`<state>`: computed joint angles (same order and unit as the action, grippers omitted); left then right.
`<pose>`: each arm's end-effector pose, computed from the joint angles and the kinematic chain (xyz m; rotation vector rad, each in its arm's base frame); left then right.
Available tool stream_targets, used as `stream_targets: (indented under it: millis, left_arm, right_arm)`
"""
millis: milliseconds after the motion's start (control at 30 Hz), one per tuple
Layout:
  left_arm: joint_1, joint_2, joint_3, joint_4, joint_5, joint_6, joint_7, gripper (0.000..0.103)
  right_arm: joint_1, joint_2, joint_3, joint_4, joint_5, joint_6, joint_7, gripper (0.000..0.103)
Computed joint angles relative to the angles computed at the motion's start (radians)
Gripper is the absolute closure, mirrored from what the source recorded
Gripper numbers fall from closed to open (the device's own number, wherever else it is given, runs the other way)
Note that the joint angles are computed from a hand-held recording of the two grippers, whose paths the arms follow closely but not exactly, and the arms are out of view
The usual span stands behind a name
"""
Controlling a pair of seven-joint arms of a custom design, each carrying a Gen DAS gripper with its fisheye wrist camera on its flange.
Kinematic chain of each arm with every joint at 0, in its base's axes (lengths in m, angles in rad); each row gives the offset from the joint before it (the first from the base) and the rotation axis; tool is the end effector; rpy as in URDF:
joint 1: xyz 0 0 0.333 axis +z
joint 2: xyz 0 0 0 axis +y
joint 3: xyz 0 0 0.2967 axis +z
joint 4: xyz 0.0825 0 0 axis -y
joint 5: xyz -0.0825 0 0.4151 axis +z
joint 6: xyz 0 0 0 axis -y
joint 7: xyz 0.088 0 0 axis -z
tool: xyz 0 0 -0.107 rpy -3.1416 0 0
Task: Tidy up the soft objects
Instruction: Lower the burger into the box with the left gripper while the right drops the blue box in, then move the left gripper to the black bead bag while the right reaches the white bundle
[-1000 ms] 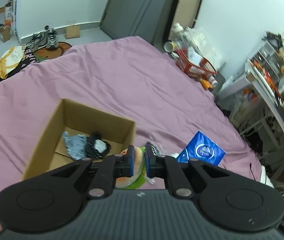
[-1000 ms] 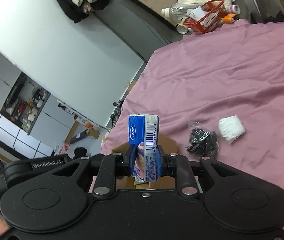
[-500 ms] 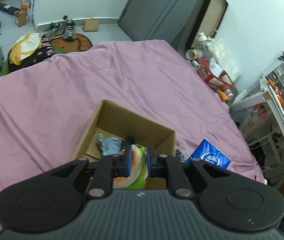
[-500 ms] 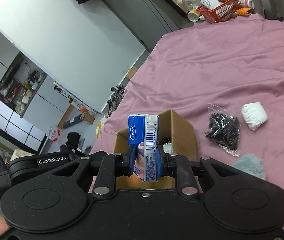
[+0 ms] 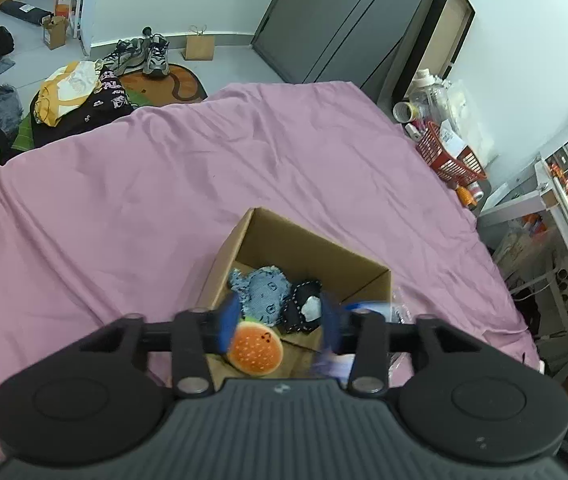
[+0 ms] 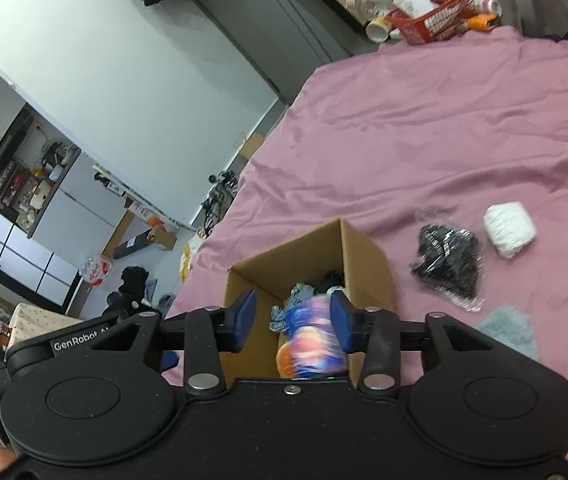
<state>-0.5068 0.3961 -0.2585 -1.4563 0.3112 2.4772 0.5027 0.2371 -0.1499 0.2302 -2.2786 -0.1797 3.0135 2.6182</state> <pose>0.5578 -0.4928 0.5114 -2.2138 1.8611 -0.9805 0.5027 0.2726 0.4855 -1.2519 1.8864 -0.1904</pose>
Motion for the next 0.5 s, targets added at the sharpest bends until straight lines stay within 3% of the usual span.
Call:
stream_targets:
  millis: [100,167,333,500]
  left_arm:
    - [-0.011,0.007,0.004,0.021,0.016,-0.036,0.001,0.041]
    - [-0.019,0.011,0.005,0.032,0.026,-0.051,-0.002,0.034]
    - [-0.036,0.025,0.005,0.065,0.047,-0.075,0.006,0.031]
    - [-0.060,0.052,0.007,0.119,0.062,-0.105,0.011,0.030]
  right_arm:
    - [-0.017,-0.037,0.004,-0.026,-0.012,-0.005,0.015,0.060]
    - [-0.044,-0.063,0.020,-0.043,-0.033,-0.011,0.034,0.052]
    - [-0.087,-0.126,0.033,-0.094,-0.027,-0.020,0.040,0.047]
    - [-0.138,-0.182,0.054,-0.143,-0.011,-0.021,0.034,0.032]
